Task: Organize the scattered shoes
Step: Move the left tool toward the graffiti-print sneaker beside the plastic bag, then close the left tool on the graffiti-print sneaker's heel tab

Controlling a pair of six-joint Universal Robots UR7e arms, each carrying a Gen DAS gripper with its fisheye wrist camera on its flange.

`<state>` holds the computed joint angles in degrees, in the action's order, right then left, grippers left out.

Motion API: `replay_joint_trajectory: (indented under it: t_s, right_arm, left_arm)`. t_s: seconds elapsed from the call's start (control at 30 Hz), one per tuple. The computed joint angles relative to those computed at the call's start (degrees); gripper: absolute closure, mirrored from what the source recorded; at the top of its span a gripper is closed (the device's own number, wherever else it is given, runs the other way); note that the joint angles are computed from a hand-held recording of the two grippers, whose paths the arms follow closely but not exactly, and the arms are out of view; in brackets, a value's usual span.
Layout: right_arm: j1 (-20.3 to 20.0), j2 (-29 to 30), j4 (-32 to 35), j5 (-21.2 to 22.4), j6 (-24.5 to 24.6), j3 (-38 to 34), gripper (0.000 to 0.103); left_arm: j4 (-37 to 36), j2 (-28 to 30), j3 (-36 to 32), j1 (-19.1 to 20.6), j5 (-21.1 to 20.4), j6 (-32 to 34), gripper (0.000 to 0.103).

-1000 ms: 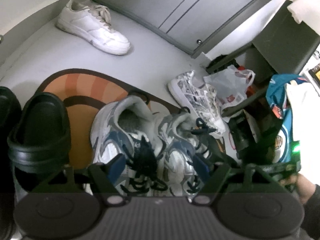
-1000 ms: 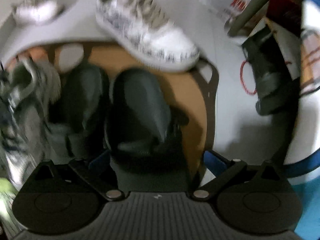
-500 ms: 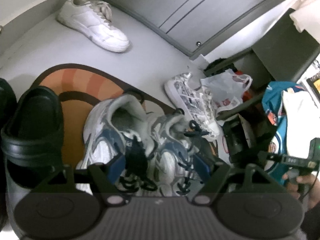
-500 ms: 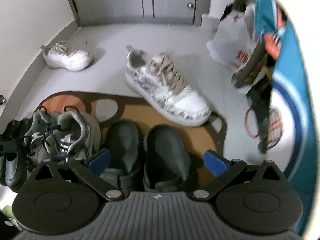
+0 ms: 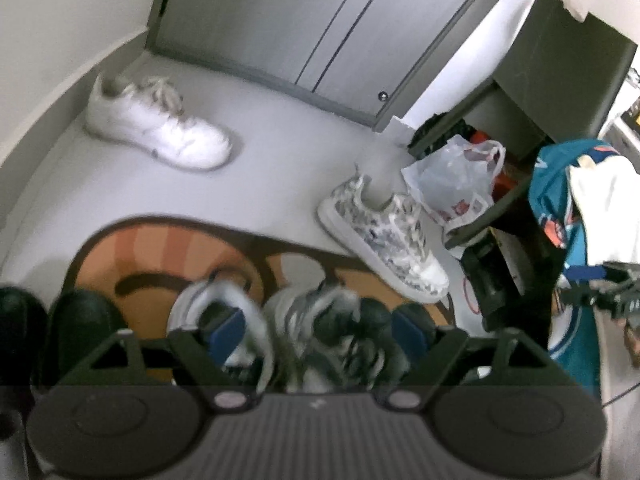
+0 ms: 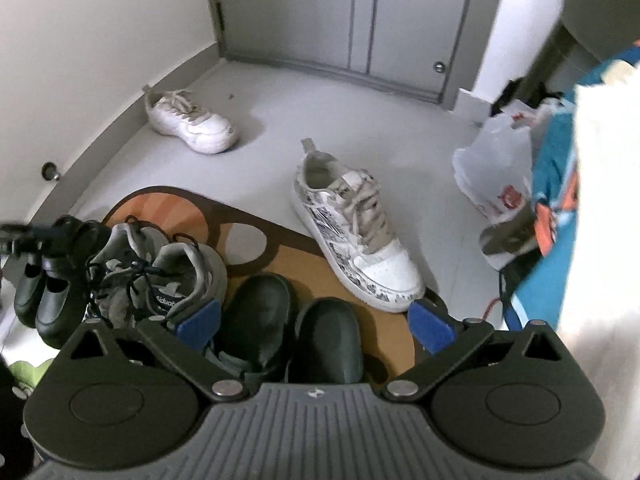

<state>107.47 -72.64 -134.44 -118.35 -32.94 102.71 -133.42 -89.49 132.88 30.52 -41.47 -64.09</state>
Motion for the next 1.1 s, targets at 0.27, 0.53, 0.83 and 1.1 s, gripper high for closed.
replay_joint_trajectory:
  t_s: [0.27, 0.53, 0.83, 1.1]
  right_arm:
    - [-0.8, -1.2, 7.0, 5.7, 8.5, -4.2, 0.0]
    - [1.3, -2.5, 8.3, 6.3, 9.4, -4.9, 0.0]
    - [0.4, -2.1, 10.2, 6.8, 15.7, -6.7, 0.0]
    - [1.2, -1.6, 6.3, 0.3, 17.1, -4.9, 0.0]
  left_arm:
    - [-11.4, 15.3, -12.0, 7.6, -6.3, 16.1, 0.019]
    - [-20.5, 28.0, -21.6, 11.4, -6.3, 20.3, 0.019]
    - [-19.6, 33.6, -28.4, 13.6, -7.3, 20.8, 0.02]
    - [-18.5, 35.6, -31.3, 14.5, -8.5, 23.1, 0.021]
